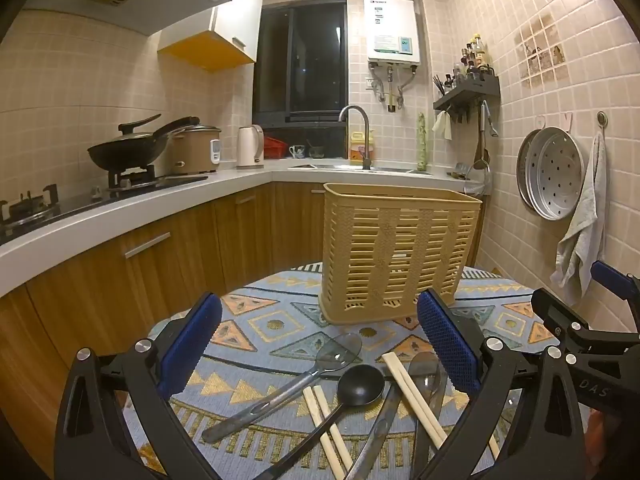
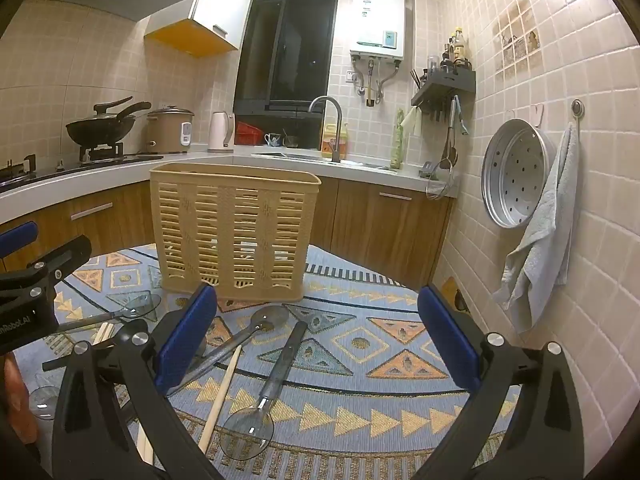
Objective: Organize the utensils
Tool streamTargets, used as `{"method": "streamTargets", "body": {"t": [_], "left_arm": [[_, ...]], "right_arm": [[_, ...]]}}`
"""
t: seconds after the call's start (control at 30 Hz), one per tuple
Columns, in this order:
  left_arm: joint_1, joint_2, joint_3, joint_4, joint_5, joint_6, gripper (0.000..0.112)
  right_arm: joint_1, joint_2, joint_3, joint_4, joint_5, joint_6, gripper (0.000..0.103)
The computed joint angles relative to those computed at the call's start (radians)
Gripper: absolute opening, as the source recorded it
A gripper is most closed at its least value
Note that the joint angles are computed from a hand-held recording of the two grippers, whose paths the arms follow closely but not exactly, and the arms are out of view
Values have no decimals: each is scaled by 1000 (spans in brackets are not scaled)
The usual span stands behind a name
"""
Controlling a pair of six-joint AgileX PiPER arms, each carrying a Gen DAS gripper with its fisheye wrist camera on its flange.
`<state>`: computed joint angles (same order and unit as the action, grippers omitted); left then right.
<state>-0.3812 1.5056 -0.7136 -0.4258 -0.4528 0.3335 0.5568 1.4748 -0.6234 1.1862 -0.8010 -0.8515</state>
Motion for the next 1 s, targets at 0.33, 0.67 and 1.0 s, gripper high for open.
{"method": "streamTargets", "body": {"t": [0.33, 0.67, 1.0], "left_arm": [[0, 2, 1, 3, -2, -5, 95], [-1, 2, 1, 2, -4, -3, 95], [1, 1, -1, 4, 1, -7, 95]], "right_arm": [[-9, -10, 9, -7, 15, 9, 96], [-8, 6, 1, -11, 9, 11, 96], [4, 12, 3, -11, -7, 20, 96]]}}
